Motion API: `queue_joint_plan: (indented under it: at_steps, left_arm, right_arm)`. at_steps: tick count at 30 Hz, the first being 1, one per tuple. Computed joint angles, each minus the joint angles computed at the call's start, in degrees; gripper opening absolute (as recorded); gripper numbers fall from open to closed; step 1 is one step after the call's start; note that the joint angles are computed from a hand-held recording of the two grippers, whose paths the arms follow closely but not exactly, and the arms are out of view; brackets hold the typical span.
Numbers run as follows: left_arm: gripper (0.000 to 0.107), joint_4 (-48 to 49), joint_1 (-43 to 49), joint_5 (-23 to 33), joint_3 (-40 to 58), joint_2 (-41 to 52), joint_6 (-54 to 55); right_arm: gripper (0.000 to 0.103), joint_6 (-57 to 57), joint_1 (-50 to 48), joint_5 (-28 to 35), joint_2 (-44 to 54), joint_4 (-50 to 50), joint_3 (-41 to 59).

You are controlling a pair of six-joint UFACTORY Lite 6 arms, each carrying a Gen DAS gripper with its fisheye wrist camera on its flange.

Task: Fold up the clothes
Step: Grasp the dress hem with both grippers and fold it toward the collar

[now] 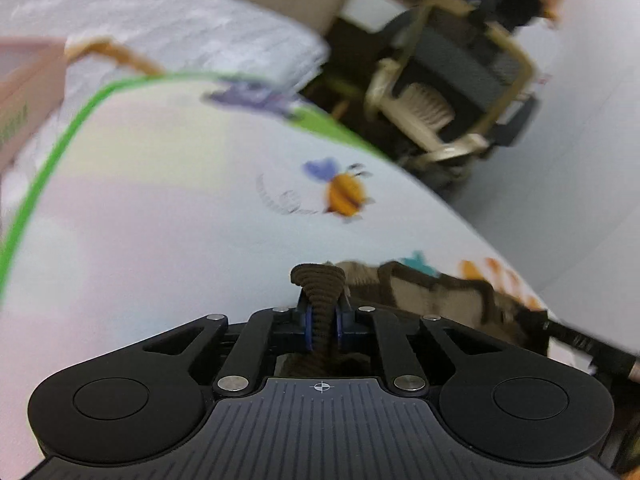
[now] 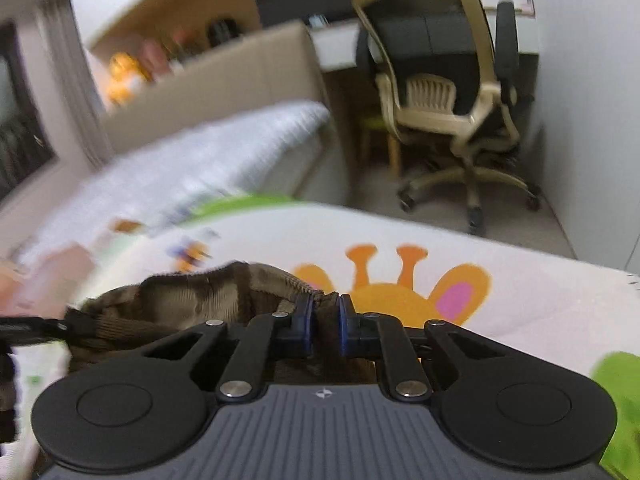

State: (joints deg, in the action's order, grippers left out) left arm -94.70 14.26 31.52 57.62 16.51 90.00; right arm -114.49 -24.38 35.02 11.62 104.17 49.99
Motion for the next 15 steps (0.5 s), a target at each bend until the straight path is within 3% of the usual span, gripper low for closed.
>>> queue_joint_plan:
  at_steps: [5, 8, 13, 15]
  left_arm:
    - [0.01, 11.06, 12.67, 17.7, -17.05, -21.85, 0.91]
    - [0.011, 20.27, 21.72, 27.12, -26.4, -34.05, 0.54]
    - [0.016, 34.97, 34.0, 33.96, -38.53, -44.75, 5.65]
    - [0.026, 39.41, 37.92, 35.86, -40.8, -45.61, 8.65]
  right_arm:
    - [0.011, 3.77, -23.26, 20.26, -22.6, -22.22, -17.82]
    - [0.011, -0.68, -38.74, 28.84, -26.12, -33.49, -24.88]
    - [0.011, -18.56, -54.12, 26.04, -23.1, -42.28, -31.79]
    - [0.02, -24.52, -58.65, 25.47, -22.43, -44.89, -32.57]
